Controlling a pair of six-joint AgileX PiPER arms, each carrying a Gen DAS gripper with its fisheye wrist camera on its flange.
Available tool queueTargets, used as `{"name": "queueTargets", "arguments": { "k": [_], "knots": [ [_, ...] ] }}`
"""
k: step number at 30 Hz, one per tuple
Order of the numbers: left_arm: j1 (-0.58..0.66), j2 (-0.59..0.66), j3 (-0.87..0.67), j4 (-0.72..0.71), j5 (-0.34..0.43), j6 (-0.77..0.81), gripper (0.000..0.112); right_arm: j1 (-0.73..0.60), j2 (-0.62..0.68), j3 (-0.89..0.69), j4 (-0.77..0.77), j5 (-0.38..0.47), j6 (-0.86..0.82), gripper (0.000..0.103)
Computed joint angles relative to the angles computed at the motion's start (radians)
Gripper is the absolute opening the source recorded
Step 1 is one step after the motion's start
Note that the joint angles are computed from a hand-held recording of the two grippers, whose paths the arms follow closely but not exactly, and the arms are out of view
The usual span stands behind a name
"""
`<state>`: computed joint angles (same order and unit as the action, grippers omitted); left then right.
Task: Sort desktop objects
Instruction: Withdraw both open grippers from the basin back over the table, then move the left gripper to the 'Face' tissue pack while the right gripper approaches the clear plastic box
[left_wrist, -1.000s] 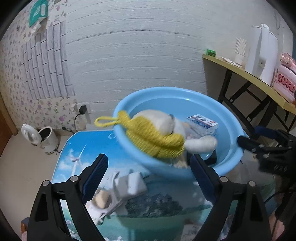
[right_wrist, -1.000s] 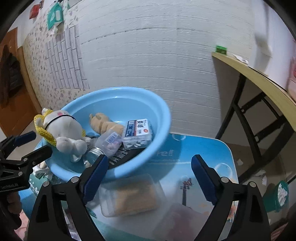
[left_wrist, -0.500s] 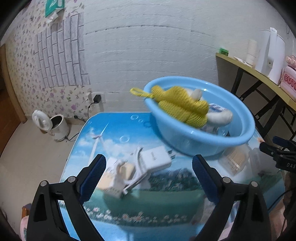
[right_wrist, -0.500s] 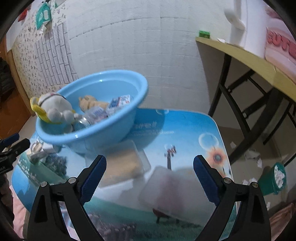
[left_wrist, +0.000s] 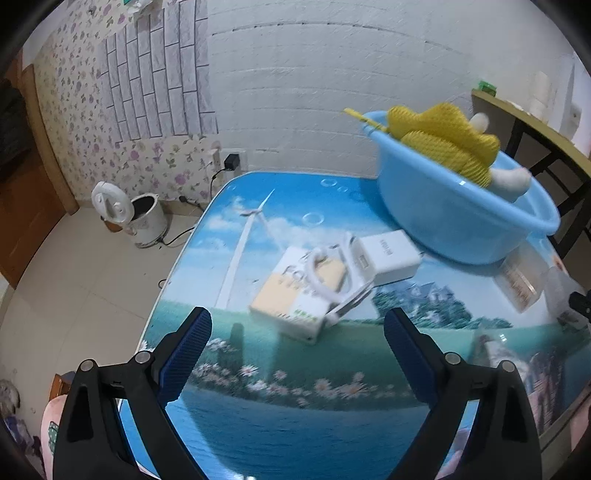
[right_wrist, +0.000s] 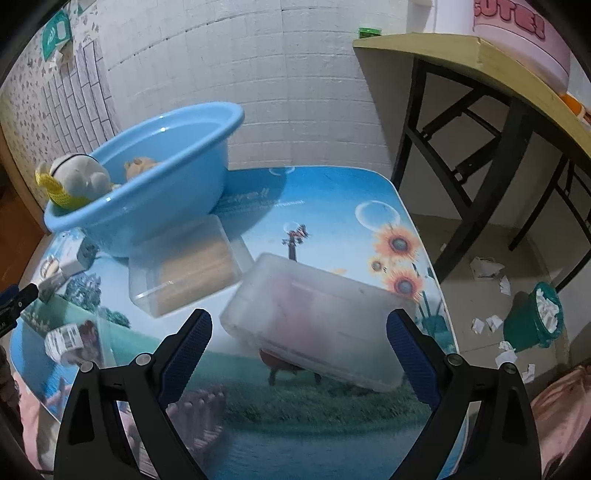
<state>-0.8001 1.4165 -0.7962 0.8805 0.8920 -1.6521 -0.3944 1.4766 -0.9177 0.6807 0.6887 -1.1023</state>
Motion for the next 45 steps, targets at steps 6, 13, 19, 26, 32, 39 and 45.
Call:
{"name": "queueTargets", "arguments": {
  "k": [6,13,19,26,32,39,45],
  "knots": [
    [0.025,-0.001,0.039,-0.012,-0.023,-0.002,0.095,-0.025,0.000,0.001,-0.023,-0.010,0.010,0.093],
    [0.046,0.027,0.043,-0.012,-0.041,0.019,0.095,-0.019,0.005,0.005,-0.078,-0.048,0.056,0.099],
    [0.055,0.047,0.039,0.001,-0.044,0.041,0.095,-0.008,0.025,0.002,-0.106,-0.057,0.077,0.101],
    [0.063,0.061,0.021,0.019,-0.061,0.067,0.095,0.008,0.026,0.006,-0.099,-0.054,0.067,0.101],
    [0.061,0.081,-0.007,0.053,-0.082,0.099,0.095,0.027,0.023,0.007,-0.093,-0.050,0.064,0.101],
    [0.062,0.080,-0.005,0.071,-0.111,0.111,0.092,0.029,0.010,0.017,-0.090,-0.031,0.044,0.101],
    [0.047,0.068,0.003,0.090,-0.081,0.088,0.057,0.027,-0.001,0.022,-0.091,-0.016,0.043,0.101]
  ]
}}
